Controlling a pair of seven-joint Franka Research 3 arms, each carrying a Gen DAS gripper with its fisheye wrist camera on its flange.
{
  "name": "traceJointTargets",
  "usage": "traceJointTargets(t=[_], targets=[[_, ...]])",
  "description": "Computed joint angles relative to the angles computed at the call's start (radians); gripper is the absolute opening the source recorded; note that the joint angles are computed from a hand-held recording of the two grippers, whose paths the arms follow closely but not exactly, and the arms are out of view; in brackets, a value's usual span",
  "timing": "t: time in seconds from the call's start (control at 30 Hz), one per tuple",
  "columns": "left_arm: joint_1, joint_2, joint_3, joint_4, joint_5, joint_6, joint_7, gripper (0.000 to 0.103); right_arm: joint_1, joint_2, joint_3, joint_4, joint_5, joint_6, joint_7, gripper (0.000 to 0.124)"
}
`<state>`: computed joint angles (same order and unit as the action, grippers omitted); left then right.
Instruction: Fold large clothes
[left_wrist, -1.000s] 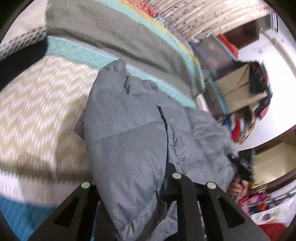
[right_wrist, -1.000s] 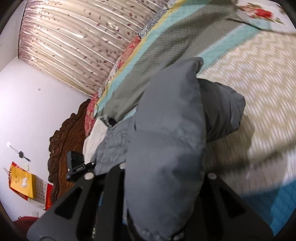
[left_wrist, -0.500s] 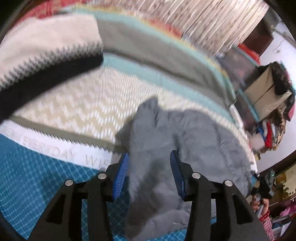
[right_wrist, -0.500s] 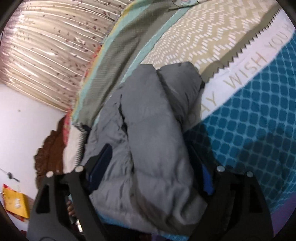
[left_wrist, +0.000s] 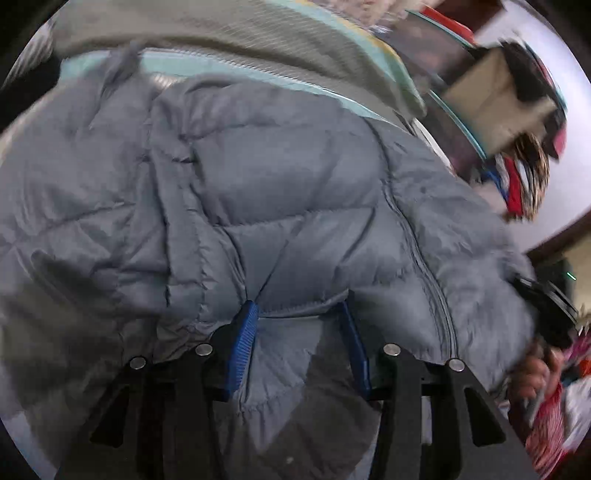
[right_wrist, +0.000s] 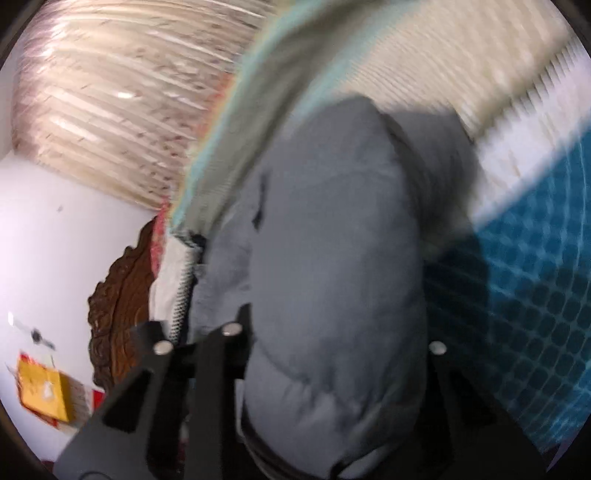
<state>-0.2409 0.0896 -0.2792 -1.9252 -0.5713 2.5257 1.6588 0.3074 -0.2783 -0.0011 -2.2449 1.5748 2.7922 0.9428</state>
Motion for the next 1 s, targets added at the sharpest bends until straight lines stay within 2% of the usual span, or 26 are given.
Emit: traceJointTargets(t=[0.07,0.13,0.2,0.23,0.33,0.4,0.43,0.47,0.57,0.63,0.7,0.9,1.0], targets=[[0.015,-0.011,-0.001,0.0,-0.086,-0.018,0.027,0.051,-0.01,-0.023,0.061,0.029,-0.269,0.074,0.135,0.021],[0.037,-0.046,0.005,-0.03,-0.29,-0.04,0.121,0.051,-0.023,-0.021,0.097,0.06,-0.46,0.086,0.251,0.021],[0.055,-0.098,0.035,-0.083,-0.564,-0.074,0.222,0.051,-0.008,0.005,0.105,0.111,-0.542,0.075,0.296,0.021],[0.057,-0.116,0.052,-0.102,-0.636,-0.091,0.258,0.051,0.0,0.021,0.11,0.136,-0.583,0.071,0.317,0.021],[0.063,-0.199,0.107,-0.181,-0.823,-0.131,0.378,0.051,0.04,0.082,0.111,0.223,-0.666,0.043,0.357,0.021],[0.067,-0.252,0.142,-0.228,-0.903,-0.154,0.428,0.051,0.068,0.123,0.109,0.275,-0.716,0.026,0.372,0.021],[0.062,-0.282,0.145,-0.256,-0.926,-0.141,0.438,0.053,0.073,0.146,0.117,0.305,-0.77,0.015,0.401,0.021],[0.063,-0.308,0.153,-0.275,-0.932,-0.128,0.44,0.054,0.078,0.163,0.12,0.325,-0.809,0.006,0.42,0.021],[0.065,-0.378,0.167,-0.328,-0.909,-0.051,0.441,0.067,0.095,0.263,0.145,0.448,-0.979,-0.046,0.506,0.021],[0.061,-0.417,0.171,-0.357,-0.869,0.004,0.43,0.075,0.108,0.314,0.15,0.509,-1.037,-0.074,0.534,0.021],[0.045,-0.444,0.166,-0.376,-0.842,0.075,0.415,0.079,0.125,0.379,0.155,0.587,-1.109,-0.111,0.582,0.021],[0.015,-0.52,0.229,-0.43,-0.714,0.104,0.378,0.081,0.178,0.539,0.15,0.78,-1.271,-0.224,0.674,0.021],[-0.006,-0.531,0.257,-0.444,-0.7,0.12,0.381,0.081,0.198,0.593,0.141,0.847,-1.331,-0.277,0.693,0.021]])
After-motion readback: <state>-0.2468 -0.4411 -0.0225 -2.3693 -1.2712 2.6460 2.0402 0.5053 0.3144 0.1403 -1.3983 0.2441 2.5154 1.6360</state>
